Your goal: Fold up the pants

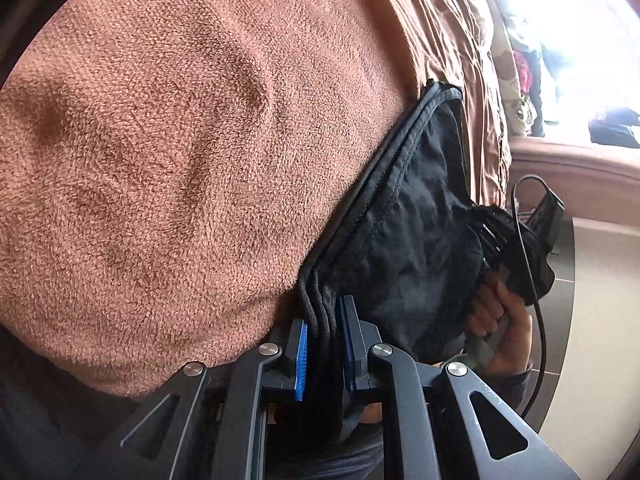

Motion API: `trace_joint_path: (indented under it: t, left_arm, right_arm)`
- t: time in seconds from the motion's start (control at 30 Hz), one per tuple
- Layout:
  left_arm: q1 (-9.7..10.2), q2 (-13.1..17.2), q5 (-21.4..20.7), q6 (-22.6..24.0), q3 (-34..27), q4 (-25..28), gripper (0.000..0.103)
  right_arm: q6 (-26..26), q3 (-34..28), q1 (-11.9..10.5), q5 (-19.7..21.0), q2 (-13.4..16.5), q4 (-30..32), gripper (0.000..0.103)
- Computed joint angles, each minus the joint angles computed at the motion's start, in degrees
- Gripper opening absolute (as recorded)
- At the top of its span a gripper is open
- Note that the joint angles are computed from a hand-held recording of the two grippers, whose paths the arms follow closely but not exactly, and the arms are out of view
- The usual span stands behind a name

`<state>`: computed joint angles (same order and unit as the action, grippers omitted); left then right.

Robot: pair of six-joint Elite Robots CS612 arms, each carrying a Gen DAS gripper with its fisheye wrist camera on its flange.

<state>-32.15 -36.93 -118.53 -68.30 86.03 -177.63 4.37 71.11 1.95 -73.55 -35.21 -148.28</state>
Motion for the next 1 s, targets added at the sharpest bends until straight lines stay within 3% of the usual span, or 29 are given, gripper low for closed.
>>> trace_joint_path:
  t: [0.43,0.57,0.8,1.0]
  left_arm:
    - [-0.16,0.1,0.5,1.9,-0.6,0.8,0.015]
    - [-0.33,-0.3,1.6,3.3,-0.9,1.1,0.016]
    - [-0.27,0.6,0.9,3.3,-1.7,-0.1,0.019]
    - [-0.37,0.8,0.8,2.9,-1.3,-2.5,0.023]
  right_arm:
    - [2.0,-3.3,0.4,-1.1,1.9,-1.0,0.0]
    - [2.3,0.3,-0.1,1.5,-0.4,-4.4,0.0]
    - [-3.6,8.5,-0.6,5.7,-5.2,-9.0,0.0]
    - [-6.2,13.7,-1.1,8.1,-7.6,-11.3,0.0]
